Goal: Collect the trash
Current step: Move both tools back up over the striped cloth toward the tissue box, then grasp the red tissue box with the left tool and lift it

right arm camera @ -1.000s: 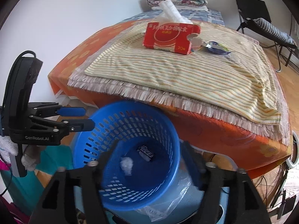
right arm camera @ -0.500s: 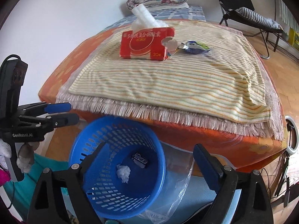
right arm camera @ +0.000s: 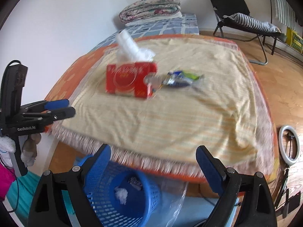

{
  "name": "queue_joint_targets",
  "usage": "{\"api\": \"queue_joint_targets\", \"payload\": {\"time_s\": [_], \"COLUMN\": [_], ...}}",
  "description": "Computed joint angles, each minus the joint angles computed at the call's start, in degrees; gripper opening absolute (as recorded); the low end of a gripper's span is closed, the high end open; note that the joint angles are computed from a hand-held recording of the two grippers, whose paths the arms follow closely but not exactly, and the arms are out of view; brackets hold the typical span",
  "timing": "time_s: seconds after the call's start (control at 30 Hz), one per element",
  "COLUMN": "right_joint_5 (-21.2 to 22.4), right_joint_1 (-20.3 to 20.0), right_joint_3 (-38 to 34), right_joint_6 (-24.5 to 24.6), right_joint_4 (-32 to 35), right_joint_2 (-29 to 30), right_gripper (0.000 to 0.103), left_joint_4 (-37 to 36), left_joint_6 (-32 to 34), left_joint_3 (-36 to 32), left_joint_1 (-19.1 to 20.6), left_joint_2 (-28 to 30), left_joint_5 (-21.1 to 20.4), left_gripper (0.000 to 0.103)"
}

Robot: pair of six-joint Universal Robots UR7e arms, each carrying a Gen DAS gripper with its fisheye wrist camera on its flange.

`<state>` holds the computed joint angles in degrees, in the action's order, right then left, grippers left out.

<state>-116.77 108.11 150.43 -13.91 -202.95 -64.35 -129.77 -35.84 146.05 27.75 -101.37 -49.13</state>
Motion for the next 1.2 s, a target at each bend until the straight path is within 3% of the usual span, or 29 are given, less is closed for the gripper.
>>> {"api": "queue_joint_targets", "payload": {"time_s": [0.1,0.33,0.6,0.77,0.87,1.07,1.2], "right_joint_5": [1.2,9.3,10.9,8.4,8.9,8.2,8.1], "right_joint_1": [-1.8,-8.4,-9.0,-7.4,-7.7,-7.7,-8.1], "right_joint_3": [-2.5,-7.5,-9.9,-11.6,-11.9,-12.3,-12.2], "right_joint_6": [0.8,6.5,7.2,4.8,5.2,5.0,6.0], "right_joint_4": [2.8,10.6,11.8,9.8,9.9,9.7,9.1], "right_joint_2": [-1.4,-3.4,-3.0,-1.3,-1.2,-0.3,-0.5], "right_gripper": [0.093,0.093,0.093,0.093,0.093,0.093,0.093], "left_joint_4": [-6.8,-18.1,-25.0,-24.3,-23.5,-22.2,-20.1], "left_joint_6": [5.2,12.6,18.2,18.8,18.8,18.7,19.7], "left_joint_3": [-2.8,-9.0,-16.2,-18.7,-19.6,-20.4,-19.7], "left_joint_1": [3.6,11.0,17.8,21.0,22.3,23.6,22.8], "left_joint_2": [4.3,13.8,22.4,25.8,26.9,27.3,26.6], "left_joint_5": [-0.1,-2.3,-6.8,-9.1,-10.0,-12.7,-12.2], "left_gripper": [0.069,0.069,0.069,0.069,0.069,0.069,0.069]}}
